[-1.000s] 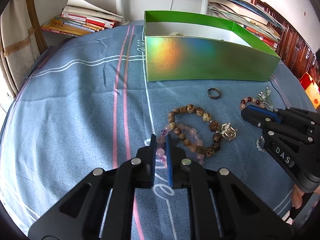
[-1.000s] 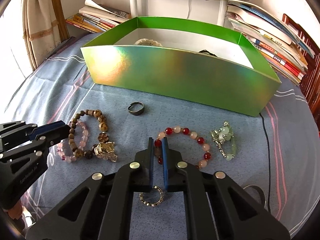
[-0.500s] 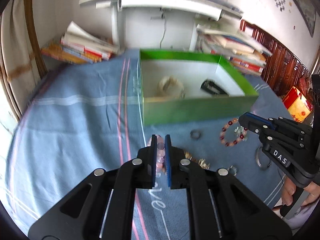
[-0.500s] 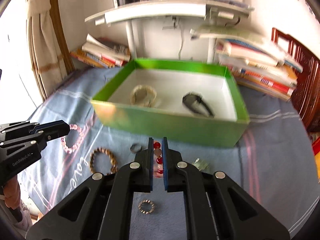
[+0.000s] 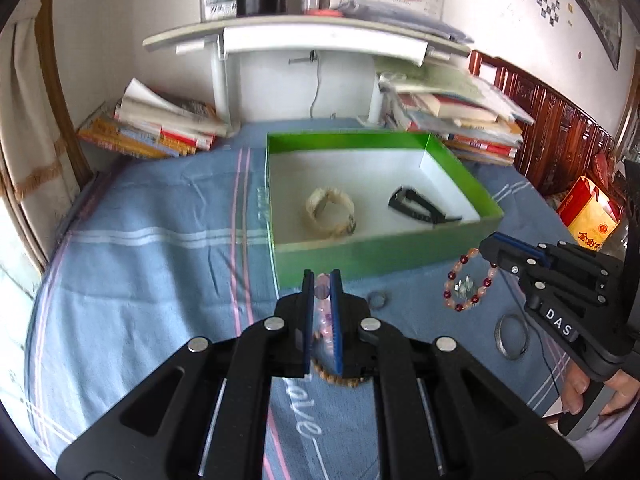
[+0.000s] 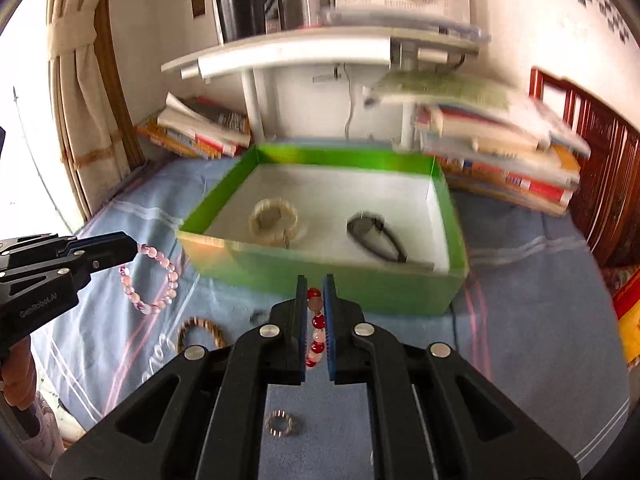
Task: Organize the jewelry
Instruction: 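Carry both bracelets into the green box and open both tools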
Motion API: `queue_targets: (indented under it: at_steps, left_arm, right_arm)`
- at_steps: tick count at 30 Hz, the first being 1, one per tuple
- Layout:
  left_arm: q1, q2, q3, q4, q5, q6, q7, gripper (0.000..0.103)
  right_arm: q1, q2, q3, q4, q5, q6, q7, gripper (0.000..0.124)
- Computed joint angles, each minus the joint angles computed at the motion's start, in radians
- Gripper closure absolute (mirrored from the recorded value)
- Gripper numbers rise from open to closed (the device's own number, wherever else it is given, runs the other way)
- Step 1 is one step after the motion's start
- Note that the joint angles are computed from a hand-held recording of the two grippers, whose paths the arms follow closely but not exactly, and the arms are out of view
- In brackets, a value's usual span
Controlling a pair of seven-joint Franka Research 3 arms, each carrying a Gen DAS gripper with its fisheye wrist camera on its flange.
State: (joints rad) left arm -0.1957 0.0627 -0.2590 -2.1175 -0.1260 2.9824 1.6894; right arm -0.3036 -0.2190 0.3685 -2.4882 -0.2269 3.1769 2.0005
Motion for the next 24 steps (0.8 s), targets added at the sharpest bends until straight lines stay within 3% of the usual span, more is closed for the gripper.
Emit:
queue_targets:
  at_steps: [6,8,11,12,16,22,24]
  left_arm:
    - [-0.002,0.074,0.007,0.148,0.108,-0.006,-0.071,0.095]
    - [-0.008,0.128,0.012,0.232,0.148,-0.035,-0.101,0.095]
    - [-0.037,0.22,0.041,0.36,0.25,-0.099,-0.189,0.095]
    - [-0.039,0.247,0.041,0.396,0.266,-0.122,-0.204,0.095]
    - [-0.056,0.364,0.049,0.526,0.323,-0.218,-0.251,0.095]
    - [-0.046,0.438,0.034,0.583,0.33,-0.282,-0.236,0.094]
    - [-0.042,0.431,0.036,0.568,0.334,-0.27,-0.245,0.086]
  right_arm:
    - [-0.225,0.009,0.181,0.1,-0.057,0.05,0.041,0.116]
    - [-0.304,0.053,0.244,0.167,-0.076,0.038,0.059,0.116]
    - [-0.345,0.126,0.272,0.246,-0.157,0.005,0.111,0.116]
    - [-0.374,0.168,0.296,0.286,-0.239,-0.025,0.176,0.116]
    - [-0.317,0.303,0.257,0.383,-0.36,-0.125,0.261,0.116]
    - [-0.203,0.408,0.167,0.44,-0.366,-0.232,0.26,0.115]
    - [-0.198,0.391,0.16,0.415,-0.313,-0.217,0.227,0.101]
